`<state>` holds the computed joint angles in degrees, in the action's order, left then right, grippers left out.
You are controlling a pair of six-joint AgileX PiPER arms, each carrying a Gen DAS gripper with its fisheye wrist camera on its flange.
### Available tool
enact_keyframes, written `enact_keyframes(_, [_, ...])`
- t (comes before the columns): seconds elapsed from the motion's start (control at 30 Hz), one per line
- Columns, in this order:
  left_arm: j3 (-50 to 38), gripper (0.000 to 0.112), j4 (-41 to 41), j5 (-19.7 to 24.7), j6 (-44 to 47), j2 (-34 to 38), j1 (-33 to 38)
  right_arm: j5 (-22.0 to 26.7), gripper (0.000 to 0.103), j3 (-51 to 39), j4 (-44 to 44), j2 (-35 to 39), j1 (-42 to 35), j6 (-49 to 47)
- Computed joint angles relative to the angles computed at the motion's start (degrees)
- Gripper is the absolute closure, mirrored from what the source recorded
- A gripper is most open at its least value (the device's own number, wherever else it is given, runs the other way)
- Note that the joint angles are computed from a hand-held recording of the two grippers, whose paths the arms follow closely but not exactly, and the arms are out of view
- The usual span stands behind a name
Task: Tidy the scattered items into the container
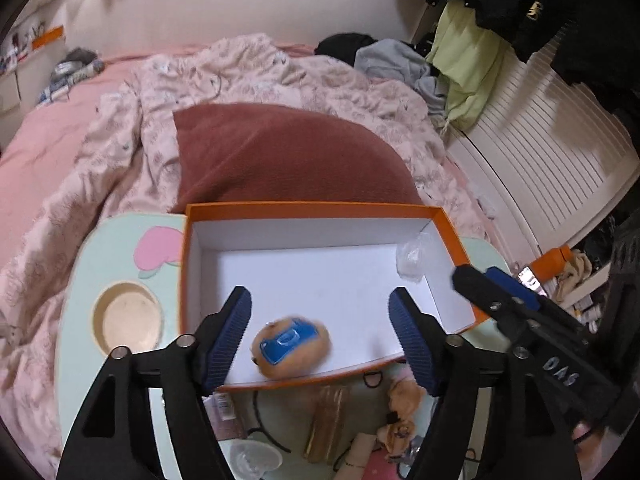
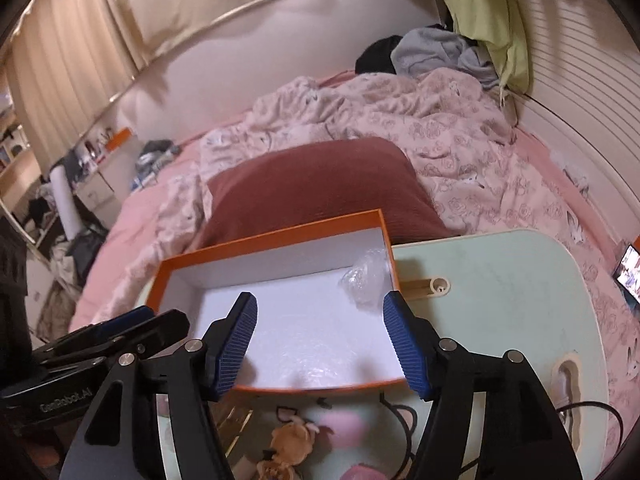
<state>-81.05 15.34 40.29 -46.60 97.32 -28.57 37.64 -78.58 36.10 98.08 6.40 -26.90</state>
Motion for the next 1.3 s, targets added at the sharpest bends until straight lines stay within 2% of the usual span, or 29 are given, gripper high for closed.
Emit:
enact_keyframes(0.13, [3.93, 0.040, 7.22, 0.44, -5.29, -4.72, -2.99, 1.49, 0.037, 4.57, 4.10, -5.93, -2.17, -6.15])
enact_keyframes(0.2, [8.80, 0.040, 10.87, -0.83, -8.55, -8.82, -5.37, 1.31, 0.031, 8.41, 2.86, -10.48, -2.67, -8.51])
enact_keyframes(0.27, [12.59, 0.038, 13.54, 0.48, -11.06, -12.24, -8.44, 0.14, 0.028, 12.65, 0.38, -14.89, -2.55, -9.61])
enact_keyframes(0.37, [20.70, 0.030, 20.13, 3.34, -19.61, -18.45, -15.96, 0.68, 0.027, 21.59, 0.64, -22.17, -4.87, -14.63])
enact_keyframes(0.47, [28.09, 0.030, 22.23, 4.33, -27.26, -23.14, -21.40, 3.46, 0.027, 28.85, -0.61, -26.31, -7.84, -17.43])
enact_keyframes(0.53, [33.10, 0.030, 25.32, 5.05, -36.44, -25.24, -25.24, 2.92, 0.027, 33.31, -0.73, -28.54, -10.12, -19.34])
enact_keyframes(0.6, [36.31, 0.030, 27.80, 6.29, -44.98, -25.12, -28.23, 2.47, 0.027, 36.28, -0.99, -29.32, -11.46, -20.49])
enact_keyframes(0.67, [37.62, 0.030, 28.23, 6.45, -48.91, -23.17, -29.54, 0.09, 0.027, 38.85, -1.78, -29.37, -11.18, -20.86])
enact_keyframes(0.73, [37.56, 0.030, 27.17, 6.38, -49.39, -20.62, -29.92, -3.11, 0.027, 40.68, -3.53, -29.36, -9.61, -18.81])
enact_keyframes(0.83, [37.27, 0.030, 25.97, 5.21, -48.54, -18.77, -30.10, -4.98, 0.027, 41.58, -5.92, -27.24, -7.83, -15.89])
enact_keyframes(0.93, [35.60, 0.030, 25.19, 6.87, -47.10, -16.39, -29.98, -9.72, 0.027, 43.36, -13.91, -27.49, -3.97, -6.67])
enact_keyframes(0.97, [35.20, 0.030, 25.14, 7.74, -47.22, -15.64, -29.99, -10.54, 0.025, 43.70, -15.74, -27.60, -3.12, -4.69])
enact_keyframes(1.07, [33.97, 0.027, 27.18, 12.37, -50.00, -12.71, -31.59, -10.91, 0.001, 43.65, -17.53, -26.36, -2.13, -3.30])
enact_keyframes(1.13, [34.29, 0.010, 27.01, 11.41, -49.67, -12.49, -30.80, -10.54, 0.000, 43.05, -17.62, -25.51, -2.24, -3.37])
enact_keyframes(1.3, [34.97, 0.010, 28.07, 9.88, -49.83, -12.33, -30.05, -10.94, 0.000, 43.32, -18.14, -25.75, -1.87, -2.69])
